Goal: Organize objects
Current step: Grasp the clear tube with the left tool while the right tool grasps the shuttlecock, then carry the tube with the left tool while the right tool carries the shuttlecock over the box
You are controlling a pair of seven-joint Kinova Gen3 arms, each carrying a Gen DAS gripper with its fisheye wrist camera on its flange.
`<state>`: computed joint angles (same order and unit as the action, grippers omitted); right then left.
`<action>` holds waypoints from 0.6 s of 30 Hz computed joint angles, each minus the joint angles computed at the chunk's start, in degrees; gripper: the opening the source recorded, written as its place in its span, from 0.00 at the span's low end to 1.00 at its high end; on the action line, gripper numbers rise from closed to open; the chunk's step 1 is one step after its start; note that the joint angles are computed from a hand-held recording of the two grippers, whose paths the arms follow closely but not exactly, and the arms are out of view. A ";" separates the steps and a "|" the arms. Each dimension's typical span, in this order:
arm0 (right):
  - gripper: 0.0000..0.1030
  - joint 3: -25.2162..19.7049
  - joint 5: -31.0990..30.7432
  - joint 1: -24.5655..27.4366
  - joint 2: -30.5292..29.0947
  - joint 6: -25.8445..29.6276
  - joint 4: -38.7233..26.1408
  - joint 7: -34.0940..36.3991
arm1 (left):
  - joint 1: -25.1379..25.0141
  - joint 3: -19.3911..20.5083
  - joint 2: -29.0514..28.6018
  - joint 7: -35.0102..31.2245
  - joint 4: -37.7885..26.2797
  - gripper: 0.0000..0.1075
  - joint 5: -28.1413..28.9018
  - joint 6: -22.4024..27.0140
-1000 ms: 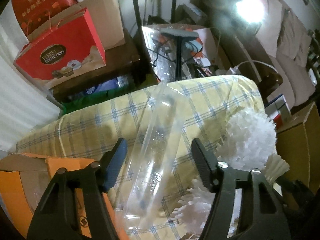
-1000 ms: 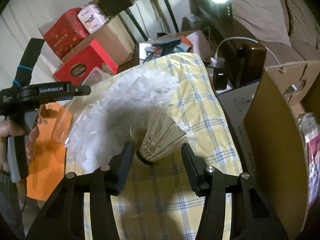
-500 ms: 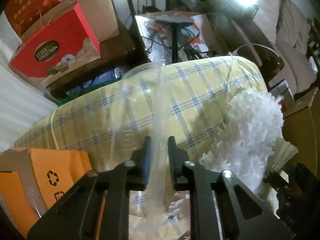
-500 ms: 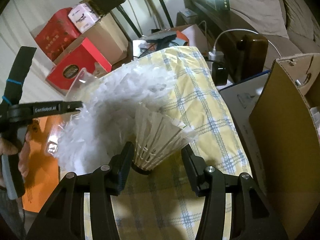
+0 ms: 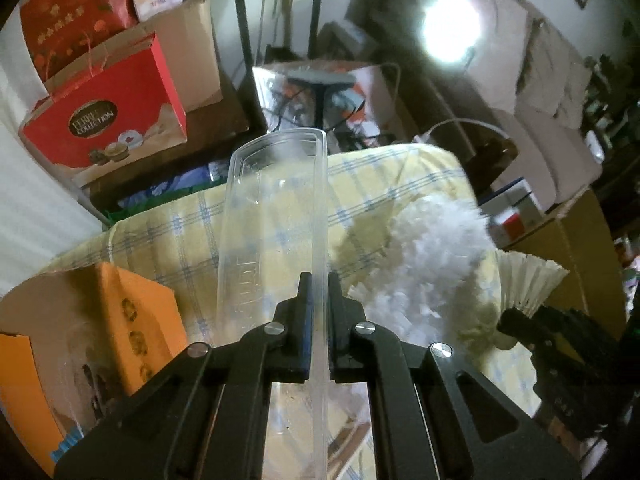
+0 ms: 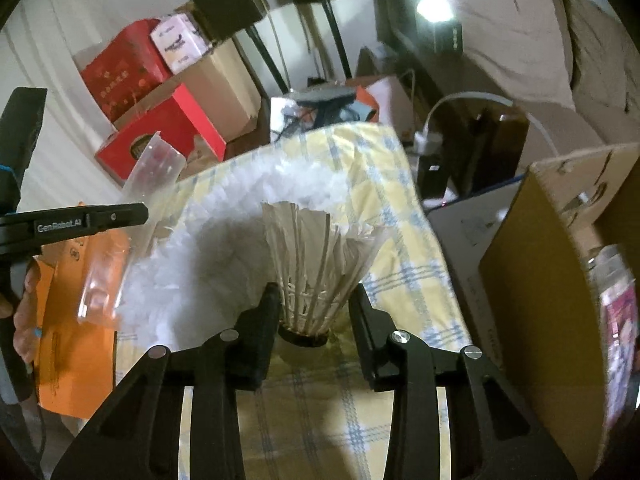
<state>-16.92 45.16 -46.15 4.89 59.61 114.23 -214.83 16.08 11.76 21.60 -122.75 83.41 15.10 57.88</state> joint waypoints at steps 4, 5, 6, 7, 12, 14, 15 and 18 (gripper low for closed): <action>0.34 -1.28 0.86 -1.91 -0.29 6.58 -3.24 2.24 | -3.63 0.74 -2.54 -3.86 1.00 0.05 4.72 1.56; 0.34 -1.55 1.29 -2.37 -0.34 7.95 -4.13 2.79 | -4.61 0.80 -3.30 -5.08 1.20 0.05 6.10 2.20; 0.34 -1.76 1.76 -2.72 -0.46 8.84 -4.92 3.39 | -5.15 0.71 -3.97 -5.89 1.48 0.05 7.05 2.59; 0.34 -1.85 2.03 -2.90 -0.34 9.43 -5.70 3.90 | -5.78 0.58 -4.57 -6.83 1.67 0.05 8.06 3.03; 0.34 -1.98 4.19 -4.63 1.09 13.55 -10.86 7.86 | -8.44 -0.79 -7.67 -10.59 2.56 0.05 12.05 5.34; 0.34 -1.83 4.95 -5.46 1.82 14.92 -12.85 9.35 | -9.45 -1.45 -8.86 -12.15 3.04 0.05 13.45 5.83; 0.34 -1.69 5.31 -5.87 2.26 15.57 -13.91 10.16 | -9.92 -1.79 -9.30 -12.93 3.26 0.05 14.06 6.02; 0.34 -1.12 6.28 -7.01 3.41 16.74 -16.57 11.96 | -11.67 -2.86 -10.35 -15.38 3.75 0.05 16.10 7.27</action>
<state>-18.03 51.43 -53.15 8.30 76.35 97.65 -202.87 4.41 8.90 11.25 -138.13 87.16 31.19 65.15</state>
